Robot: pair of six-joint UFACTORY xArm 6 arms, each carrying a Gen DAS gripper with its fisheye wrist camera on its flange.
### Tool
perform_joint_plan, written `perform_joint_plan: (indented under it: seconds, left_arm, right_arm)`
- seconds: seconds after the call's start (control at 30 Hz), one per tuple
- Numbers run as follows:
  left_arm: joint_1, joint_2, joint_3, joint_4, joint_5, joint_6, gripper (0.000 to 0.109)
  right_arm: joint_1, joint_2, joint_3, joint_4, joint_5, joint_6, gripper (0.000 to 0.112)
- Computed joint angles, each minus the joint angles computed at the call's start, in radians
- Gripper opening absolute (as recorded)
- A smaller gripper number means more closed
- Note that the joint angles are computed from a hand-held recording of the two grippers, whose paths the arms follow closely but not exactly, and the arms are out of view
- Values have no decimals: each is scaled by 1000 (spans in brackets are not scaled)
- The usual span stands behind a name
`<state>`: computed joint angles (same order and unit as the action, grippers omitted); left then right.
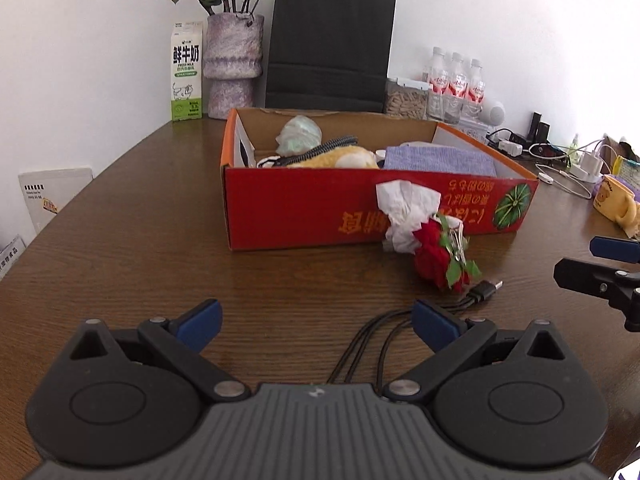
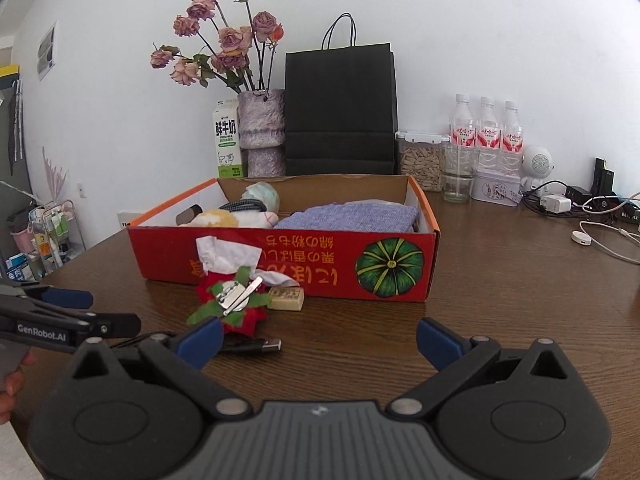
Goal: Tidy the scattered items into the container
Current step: 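Move both grippers back toward the red strawberry tissue holder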
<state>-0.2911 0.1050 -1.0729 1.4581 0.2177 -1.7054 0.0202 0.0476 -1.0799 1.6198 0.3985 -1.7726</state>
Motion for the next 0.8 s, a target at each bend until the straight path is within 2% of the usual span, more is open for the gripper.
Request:
perform_joint_plan:
  seconds: [0.07,0.13,0.23,0.3,0.37,0.4,0.43,0.47,0.5,0.63,0.8]
  left_arm:
    - [-3,9,4,-45,-5,51,103]
    - [-11,20,4,-103,0,120,94]
    - [-42,27,-7,-90,67,150,89]
    - [-39,28,-7,-69,48,136,83]
    - [-36,28,-9,-61,27,145,72]
    - [-34,28,-10,-54,10,150,59]
    - [-34,27,-11,-45,-5,155,38]
    - [-33,26,-11,-34,-18,147,22]
    - [-39,24,-11,-31,-7,137,10]
    - [-46,2,8,95,-15,-14,6]
    - [-79,-83,66,307,67,-235,5]
  right_arm:
    - [-1,-18,23,-6,4,2,103]
    - [-2,-32,41,-7,8,0,103]
    - [-5,-50,60,-5,15,-4,103]
    - [-9,-61,69,-2,22,-6,103]
    - [-13,-68,73,-1,29,-5,103]
    - [-14,-72,76,-1,32,-4,103]
    - [-15,-75,79,1,34,-4,103]
    - [-16,-79,82,2,37,-5,103]
    - [-17,-83,85,1,41,-3,103]
    - [-21,-92,93,-1,49,-9,103]
    - [-16,-86,87,-8,36,2,103]
